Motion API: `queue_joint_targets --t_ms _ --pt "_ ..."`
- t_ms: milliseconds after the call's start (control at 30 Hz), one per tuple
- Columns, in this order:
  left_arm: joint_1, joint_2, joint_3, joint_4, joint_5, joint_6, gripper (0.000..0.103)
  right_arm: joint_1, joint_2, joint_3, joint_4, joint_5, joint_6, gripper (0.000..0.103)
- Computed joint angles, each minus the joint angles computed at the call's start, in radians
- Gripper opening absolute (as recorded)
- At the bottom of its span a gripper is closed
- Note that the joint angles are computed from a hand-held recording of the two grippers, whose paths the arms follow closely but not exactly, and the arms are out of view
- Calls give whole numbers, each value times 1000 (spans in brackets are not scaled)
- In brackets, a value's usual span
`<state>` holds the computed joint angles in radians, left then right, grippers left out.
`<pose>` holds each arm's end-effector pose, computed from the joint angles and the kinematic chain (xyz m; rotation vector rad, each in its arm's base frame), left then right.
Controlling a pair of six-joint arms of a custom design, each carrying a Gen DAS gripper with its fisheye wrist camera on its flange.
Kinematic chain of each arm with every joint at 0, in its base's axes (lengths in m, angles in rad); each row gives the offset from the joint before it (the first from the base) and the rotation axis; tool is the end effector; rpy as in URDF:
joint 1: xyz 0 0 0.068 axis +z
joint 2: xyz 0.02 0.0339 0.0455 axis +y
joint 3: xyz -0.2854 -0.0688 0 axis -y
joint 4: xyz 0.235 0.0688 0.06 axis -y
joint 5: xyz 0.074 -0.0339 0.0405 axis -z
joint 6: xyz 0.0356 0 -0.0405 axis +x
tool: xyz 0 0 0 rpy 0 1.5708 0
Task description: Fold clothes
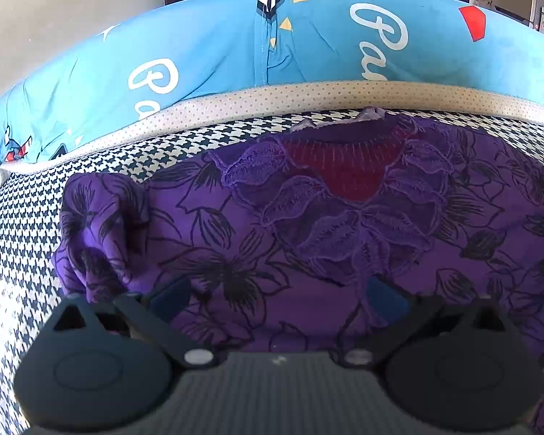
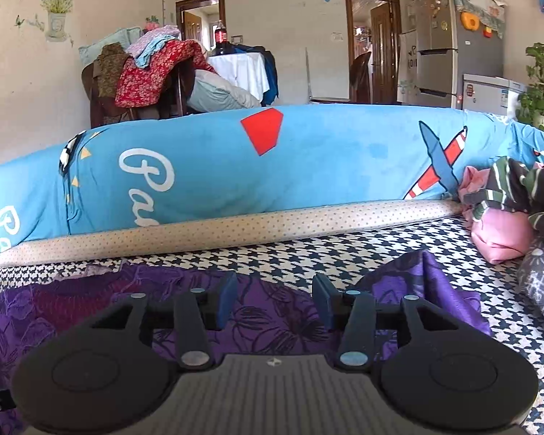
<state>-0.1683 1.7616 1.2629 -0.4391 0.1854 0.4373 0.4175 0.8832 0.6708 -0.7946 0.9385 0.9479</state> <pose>0.3673 -0.0691 0.2461 0.8143 2.3526 -0.1200 0.1323 0.0273 0.2628 0.8491 1.9482 -0.4430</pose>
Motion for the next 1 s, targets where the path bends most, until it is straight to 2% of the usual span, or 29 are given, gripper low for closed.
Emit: queue_joint_targets --t_ms 333,567,733,1000 --pt "3 33 33 -14 -3 -12 103 -50 90 -37 223 -139 -105 54" --pt "3 65 59 -23 -10 -27 103 -76 173 -57 391 -217 -208 73" --pt "6 89 81 -26 -16 -46 103 -103 237 -67 496 -268 -285 77" --pt "22 145 154 -68 -26 -96 103 -156 278 -73 642 -345 -323 85"
